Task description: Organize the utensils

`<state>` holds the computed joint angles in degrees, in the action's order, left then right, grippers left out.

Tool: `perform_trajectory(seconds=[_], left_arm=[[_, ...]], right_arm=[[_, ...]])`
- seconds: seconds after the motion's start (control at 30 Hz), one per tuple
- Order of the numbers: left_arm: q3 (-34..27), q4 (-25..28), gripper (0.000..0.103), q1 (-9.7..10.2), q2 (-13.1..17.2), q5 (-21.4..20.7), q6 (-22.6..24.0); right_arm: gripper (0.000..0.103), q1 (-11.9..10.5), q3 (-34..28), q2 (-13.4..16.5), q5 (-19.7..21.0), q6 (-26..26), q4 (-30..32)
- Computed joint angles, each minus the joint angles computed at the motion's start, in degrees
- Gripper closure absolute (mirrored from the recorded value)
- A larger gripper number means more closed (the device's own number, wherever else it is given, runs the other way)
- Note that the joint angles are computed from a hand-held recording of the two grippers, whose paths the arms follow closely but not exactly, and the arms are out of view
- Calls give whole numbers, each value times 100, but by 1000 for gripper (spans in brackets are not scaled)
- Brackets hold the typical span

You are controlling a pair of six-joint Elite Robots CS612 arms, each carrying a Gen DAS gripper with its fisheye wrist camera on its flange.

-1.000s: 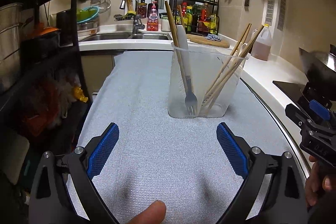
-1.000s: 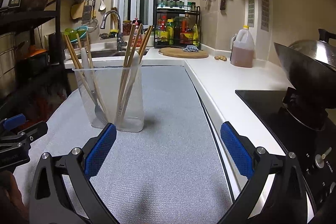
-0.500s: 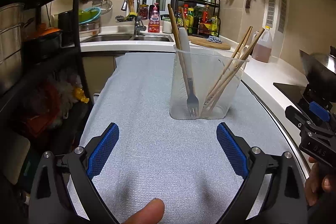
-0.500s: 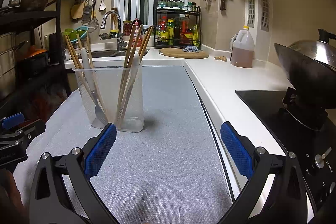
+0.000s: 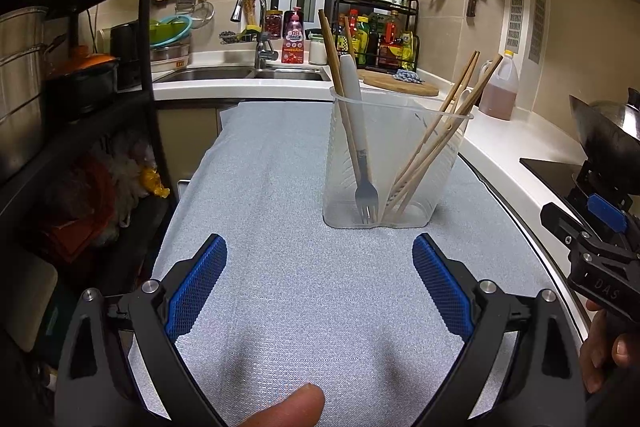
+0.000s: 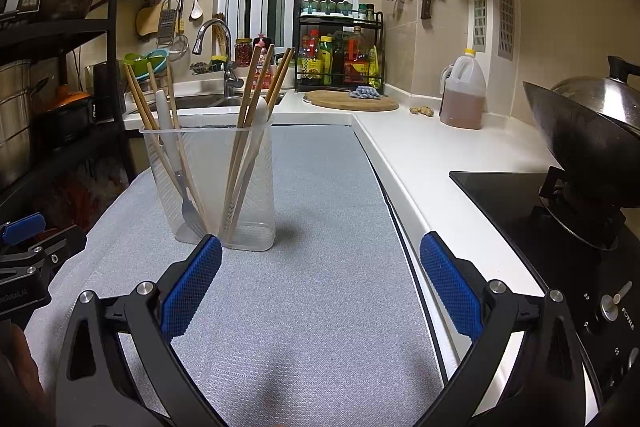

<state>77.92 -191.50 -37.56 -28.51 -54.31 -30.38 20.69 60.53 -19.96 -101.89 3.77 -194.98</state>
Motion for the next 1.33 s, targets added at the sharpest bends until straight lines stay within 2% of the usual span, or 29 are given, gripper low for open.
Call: perform_trajectory(seconds=[1.33], left_arm=[[17, 99, 12, -10, -23, 49, -35]], right_arm=[[5, 19, -6, 1, -21, 6, 19]])
